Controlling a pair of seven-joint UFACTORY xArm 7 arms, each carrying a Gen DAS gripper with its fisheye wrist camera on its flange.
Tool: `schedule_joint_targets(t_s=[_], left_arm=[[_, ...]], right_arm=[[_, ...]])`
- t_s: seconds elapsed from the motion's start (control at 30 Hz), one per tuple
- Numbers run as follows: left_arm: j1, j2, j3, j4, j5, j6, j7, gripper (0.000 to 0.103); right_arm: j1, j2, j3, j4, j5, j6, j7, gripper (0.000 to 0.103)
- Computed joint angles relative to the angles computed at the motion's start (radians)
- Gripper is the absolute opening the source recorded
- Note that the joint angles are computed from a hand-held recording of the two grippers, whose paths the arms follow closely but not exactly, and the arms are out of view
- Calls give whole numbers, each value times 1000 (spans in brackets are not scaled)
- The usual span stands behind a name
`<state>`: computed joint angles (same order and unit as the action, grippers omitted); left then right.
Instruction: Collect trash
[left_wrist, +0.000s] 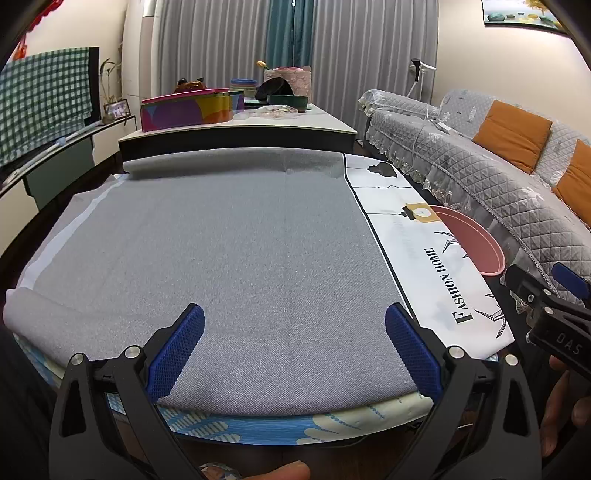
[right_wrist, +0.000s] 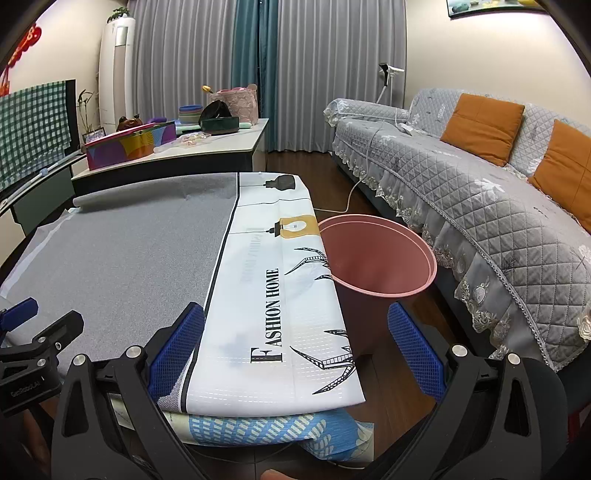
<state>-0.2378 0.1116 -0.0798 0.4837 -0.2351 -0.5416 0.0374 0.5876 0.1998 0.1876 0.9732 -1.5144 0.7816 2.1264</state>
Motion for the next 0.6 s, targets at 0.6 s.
schedule_joint_targets(t_s=[0.6], left_arm=[[-2,1,-1,0,0,-2,-6,95]], right_arm=[[0,0,-1,1,2,-1,-2,98]])
